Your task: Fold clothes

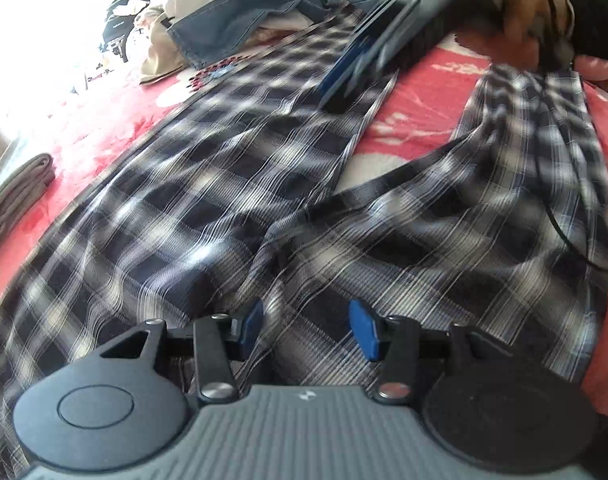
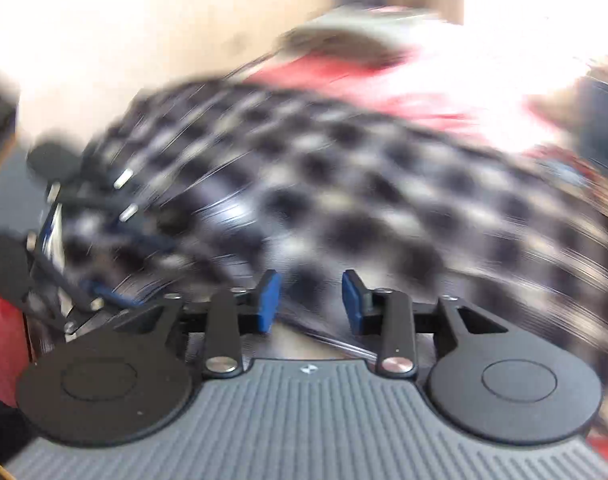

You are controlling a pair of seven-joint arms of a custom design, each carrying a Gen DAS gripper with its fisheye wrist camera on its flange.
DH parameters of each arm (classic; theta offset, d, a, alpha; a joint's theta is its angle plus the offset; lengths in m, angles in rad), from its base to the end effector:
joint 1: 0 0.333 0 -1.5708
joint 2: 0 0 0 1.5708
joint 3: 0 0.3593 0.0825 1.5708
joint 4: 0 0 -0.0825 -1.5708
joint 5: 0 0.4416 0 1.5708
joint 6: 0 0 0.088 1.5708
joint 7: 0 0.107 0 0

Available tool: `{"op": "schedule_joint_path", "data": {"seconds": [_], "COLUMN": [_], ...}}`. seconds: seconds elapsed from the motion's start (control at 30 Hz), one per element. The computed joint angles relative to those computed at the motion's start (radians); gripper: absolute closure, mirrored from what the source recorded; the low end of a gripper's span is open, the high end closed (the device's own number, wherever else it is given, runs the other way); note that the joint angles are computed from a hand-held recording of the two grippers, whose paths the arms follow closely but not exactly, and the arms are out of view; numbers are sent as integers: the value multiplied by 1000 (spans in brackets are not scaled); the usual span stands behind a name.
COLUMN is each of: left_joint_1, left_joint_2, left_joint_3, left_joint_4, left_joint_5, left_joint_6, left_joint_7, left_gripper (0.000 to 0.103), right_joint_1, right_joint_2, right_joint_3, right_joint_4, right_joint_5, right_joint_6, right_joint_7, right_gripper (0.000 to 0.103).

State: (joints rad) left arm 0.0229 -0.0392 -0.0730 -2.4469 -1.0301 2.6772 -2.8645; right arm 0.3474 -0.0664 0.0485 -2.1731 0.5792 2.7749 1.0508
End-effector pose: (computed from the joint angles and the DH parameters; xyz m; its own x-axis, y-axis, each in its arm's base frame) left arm 0.5283 -0.0001 0.3329 -0.8202 -0.5558 -0.1353 -0.4010 0.7274 -0.5569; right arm 0.5737 0.2144 0.5068 0.4785 -0.8629 -0.1625 -0.7043 -0.2667 -0.6579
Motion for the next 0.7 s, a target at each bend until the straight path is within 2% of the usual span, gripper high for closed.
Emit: {"op": "schedule_joint_path", "data": {"seconds": [0.13,0.23,0.33,0.43,0.5,0.7], "left_joint_1": [-14,-34,-48,-63,-72,-71], "left_joint_2": [11,32,63,86,108,159], "left_joint_3": [-12,-32,-51,-71,-81,-101], "left_joint_4": [26,45,77,95,105,148], "left_joint_5": [-31,-81,-106,-104,-55,21], "left_joint_6": [-70,-97,-113,-106,-91,-101], "left_joint_7": [40,114,166,166,130,58], "left_gripper": [53,53,53,55,61,70], "right_joint_1": [-73,-108,-129,-129,-125,-132], "right_joint_2": [-131,-218,-257,-274,-271,-238], "right_joint_3": [-45,-80,-80,-88,-94,-98], "right_joint_4": [-96,-151,-172,-189,-195,-205], "right_joint_5": [-185,-313,-444,-510,-541,-619], "right_joint_6": [-91,-228,-297,-327,-336,-324], "right_joint_7": [130,148,147,119,75,-29], "right_gripper": [68,68,68,68,68,68]}}
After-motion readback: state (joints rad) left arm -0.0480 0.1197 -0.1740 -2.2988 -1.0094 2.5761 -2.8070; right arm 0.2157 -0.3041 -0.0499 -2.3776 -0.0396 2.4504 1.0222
